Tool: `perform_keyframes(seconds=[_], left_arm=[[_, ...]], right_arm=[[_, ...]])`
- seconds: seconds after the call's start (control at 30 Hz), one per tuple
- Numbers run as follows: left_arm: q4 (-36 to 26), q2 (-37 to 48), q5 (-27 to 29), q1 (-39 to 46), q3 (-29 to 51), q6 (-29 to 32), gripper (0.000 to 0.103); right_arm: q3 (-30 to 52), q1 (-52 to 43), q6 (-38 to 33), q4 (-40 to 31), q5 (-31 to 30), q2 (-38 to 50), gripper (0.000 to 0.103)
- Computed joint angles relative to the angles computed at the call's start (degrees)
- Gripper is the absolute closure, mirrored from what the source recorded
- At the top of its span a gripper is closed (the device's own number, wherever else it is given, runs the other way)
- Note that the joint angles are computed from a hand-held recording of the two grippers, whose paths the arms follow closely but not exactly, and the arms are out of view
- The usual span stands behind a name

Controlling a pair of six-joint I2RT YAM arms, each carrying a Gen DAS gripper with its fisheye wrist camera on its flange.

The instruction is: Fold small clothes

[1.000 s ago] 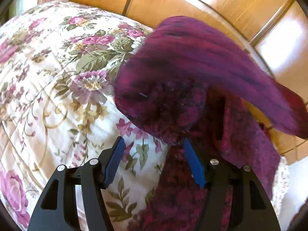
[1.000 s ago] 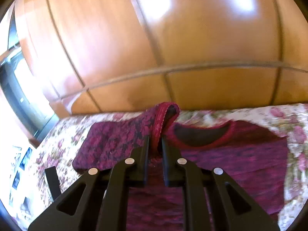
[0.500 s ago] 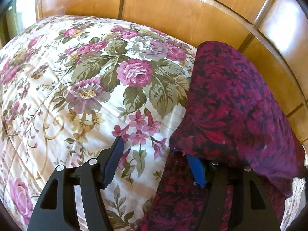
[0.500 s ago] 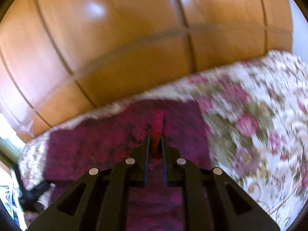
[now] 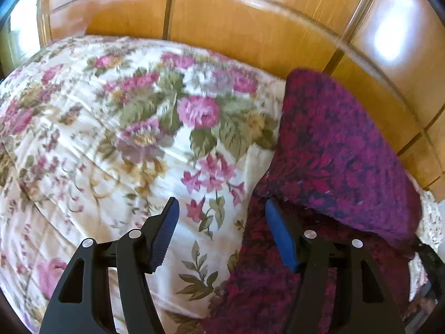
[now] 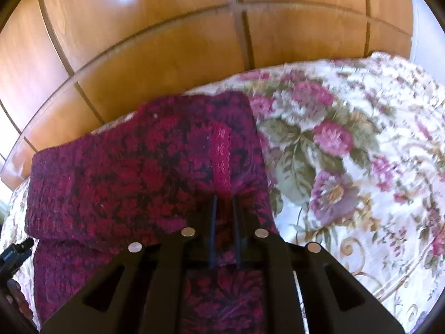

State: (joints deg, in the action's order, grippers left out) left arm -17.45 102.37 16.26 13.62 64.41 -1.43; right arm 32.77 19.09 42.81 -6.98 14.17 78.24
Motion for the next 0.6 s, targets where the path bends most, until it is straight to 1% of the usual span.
perform_keyframes(seconds=[0.03,0.1,0.17,0.23,0.27,0.3,0.33,0.4,0.47,0.5,0.6], left_arm=[[0.59,-1.25,1.22,0.44,-0.48,0.35,0.039],[2.25,-3.65,2.88,0.66,-1.10,1.47,0.039],[3.47,-4.71,4.68,0.45,-0.80,2.81,0.039],[4.23,-4.69,6.22,-0.62,0.47,3.94,0.039],[3.79,-3.94,6.89,-1.35,1.83,4.33,0.039],[3.40,-3.12,7.91,-2.37,3.19,4.60,0.039],[3.32,-2.43,8.76,-3.12,4.22,4.85,0.039],[2.98,-1.03,9.95,-5.23,6.32,5.92,0.039],[1.96,0.17,9.86,-7.23,8.62,6.61,0.039],[0.74,1.75,9.75,-8.40,10.98,6.73,0.039],[-3.11,7.66,9.67,-10.64,18.70,6.58,0.039]], right_arm=[[-0.01,-0.25,0.61,-0.70,-0.24,-1.03,0.080],[0.54,0.55,1.96,-2.89,1.83,-3.04,0.058],[1.39,2.39,2.62,-4.30,5.27,-5.55,0.057],[3.57,5.47,1.51,-5.36,8.36,-6.49,0.052],[4.86,6.83,0.37,-5.17,8.92,-5.92,0.046],[6.91,8.34,-1.06,-5.06,9.13,-4.30,0.043],[8.53,9.36,-2.00,-4.97,9.14,-2.57,0.043],[12.45,10.45,-3.93,-5.14,9.08,2.35,0.038],[16.74,10.33,-5.31,-6.32,9.35,8.32,0.036],[18.74,9.58,-5.25,-7.25,9.20,11.22,0.036],[20.83,7.78,-4.24,-9.86,9.74,15.72,0.036]])
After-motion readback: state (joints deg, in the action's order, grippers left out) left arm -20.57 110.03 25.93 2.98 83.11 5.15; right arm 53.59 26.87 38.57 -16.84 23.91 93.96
